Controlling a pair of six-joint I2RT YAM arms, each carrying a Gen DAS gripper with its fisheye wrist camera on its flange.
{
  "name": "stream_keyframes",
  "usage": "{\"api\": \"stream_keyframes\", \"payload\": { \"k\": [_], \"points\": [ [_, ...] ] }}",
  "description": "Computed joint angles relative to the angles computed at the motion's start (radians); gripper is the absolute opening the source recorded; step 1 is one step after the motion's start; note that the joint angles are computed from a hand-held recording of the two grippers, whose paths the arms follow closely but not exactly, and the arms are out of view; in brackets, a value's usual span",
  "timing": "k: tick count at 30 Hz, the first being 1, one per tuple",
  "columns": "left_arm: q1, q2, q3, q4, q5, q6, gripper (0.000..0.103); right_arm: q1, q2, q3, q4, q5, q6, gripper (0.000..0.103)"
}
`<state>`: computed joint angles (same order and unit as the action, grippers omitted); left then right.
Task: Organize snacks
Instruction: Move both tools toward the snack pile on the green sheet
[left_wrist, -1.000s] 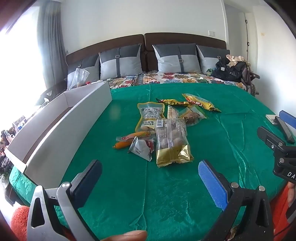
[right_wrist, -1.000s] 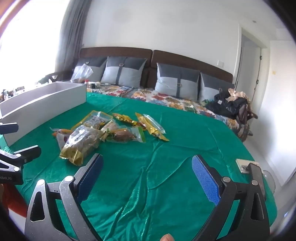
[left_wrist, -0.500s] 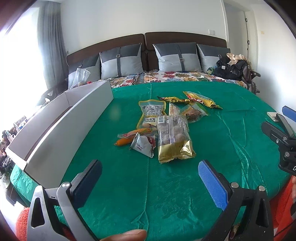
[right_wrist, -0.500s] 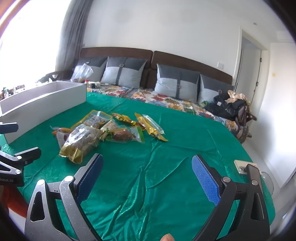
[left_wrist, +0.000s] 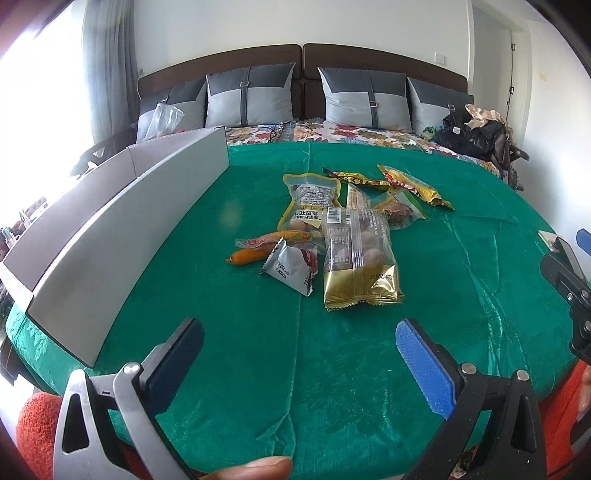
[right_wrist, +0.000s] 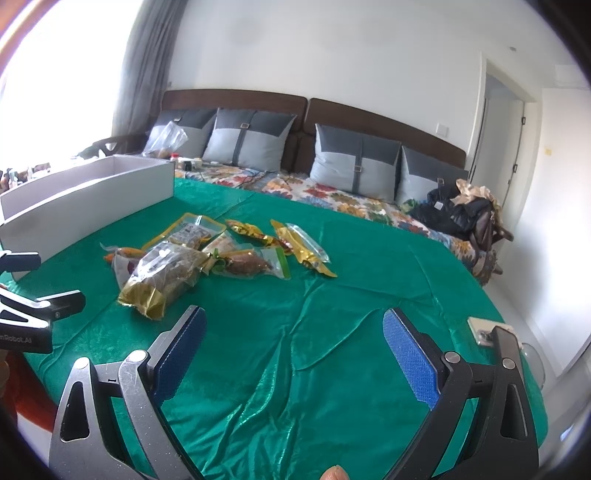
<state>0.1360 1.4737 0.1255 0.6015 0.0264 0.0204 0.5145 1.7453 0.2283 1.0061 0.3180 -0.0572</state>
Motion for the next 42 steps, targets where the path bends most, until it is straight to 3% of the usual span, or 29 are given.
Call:
{"api": "stream_keyframes", "payload": {
  "k": [28, 42],
  "points": [
    [0.007, 0.152, 0.061, -0.001, -0.013, 0.016, 0.103, 0.004, 0.058, 0.038, -0.04, -0.021, 0.026, 0.098],
    [0.004, 0.262, 0.09, 0.047, -0.042, 0.016, 0.103, -0.058, 0.102, 0.179, -0.387, -0.034, 0.125, 0.098]
  ]
}}
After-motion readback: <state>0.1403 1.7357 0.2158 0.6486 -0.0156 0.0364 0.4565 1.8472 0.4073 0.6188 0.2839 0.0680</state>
